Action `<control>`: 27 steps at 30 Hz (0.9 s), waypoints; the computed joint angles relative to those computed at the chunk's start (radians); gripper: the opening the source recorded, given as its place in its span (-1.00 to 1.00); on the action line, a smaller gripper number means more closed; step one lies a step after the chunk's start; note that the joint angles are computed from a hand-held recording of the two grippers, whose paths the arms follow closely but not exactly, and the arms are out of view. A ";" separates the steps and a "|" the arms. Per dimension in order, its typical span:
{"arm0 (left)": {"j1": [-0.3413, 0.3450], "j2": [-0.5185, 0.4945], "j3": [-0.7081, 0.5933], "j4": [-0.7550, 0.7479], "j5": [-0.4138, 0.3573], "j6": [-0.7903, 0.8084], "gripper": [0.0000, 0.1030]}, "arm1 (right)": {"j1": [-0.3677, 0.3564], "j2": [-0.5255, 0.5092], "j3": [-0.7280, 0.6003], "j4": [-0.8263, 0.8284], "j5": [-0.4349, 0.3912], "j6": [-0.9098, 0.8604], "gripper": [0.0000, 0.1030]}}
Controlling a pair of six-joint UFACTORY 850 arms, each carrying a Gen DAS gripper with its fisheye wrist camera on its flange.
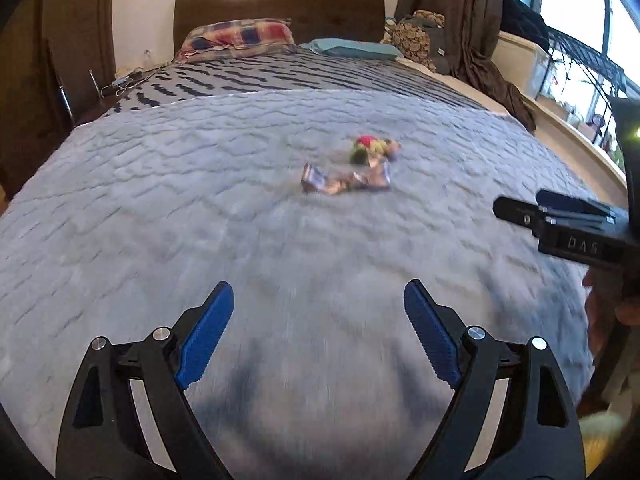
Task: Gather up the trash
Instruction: 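Raise both open tools over the bed toward the toy and ribbon, then grasp the striped ribbon with left tool while right tool grasps pink-yellow pipe-cleaner toy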
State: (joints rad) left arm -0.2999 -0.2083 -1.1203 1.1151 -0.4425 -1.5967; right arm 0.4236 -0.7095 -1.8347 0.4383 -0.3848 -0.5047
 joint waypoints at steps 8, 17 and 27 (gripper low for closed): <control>0.052 -0.190 -0.233 -0.037 0.031 0.120 0.58 | -0.016 -0.174 -0.273 -0.126 -0.089 0.219 0.76; 0.110 -0.393 -0.483 -0.448 0.007 0.470 0.49 | -0.023 -0.254 -0.407 -0.216 -0.133 0.297 0.76; 0.134 -0.447 -0.554 -0.592 -0.034 0.685 -0.64 | -0.011 -0.370 -0.597 -0.227 -0.221 0.308 0.76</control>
State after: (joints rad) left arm -0.1662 -0.6550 -1.6744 0.5227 -0.4764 -0.9112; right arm 0.4129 -1.0799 -2.4314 0.2113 -0.6055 -0.1970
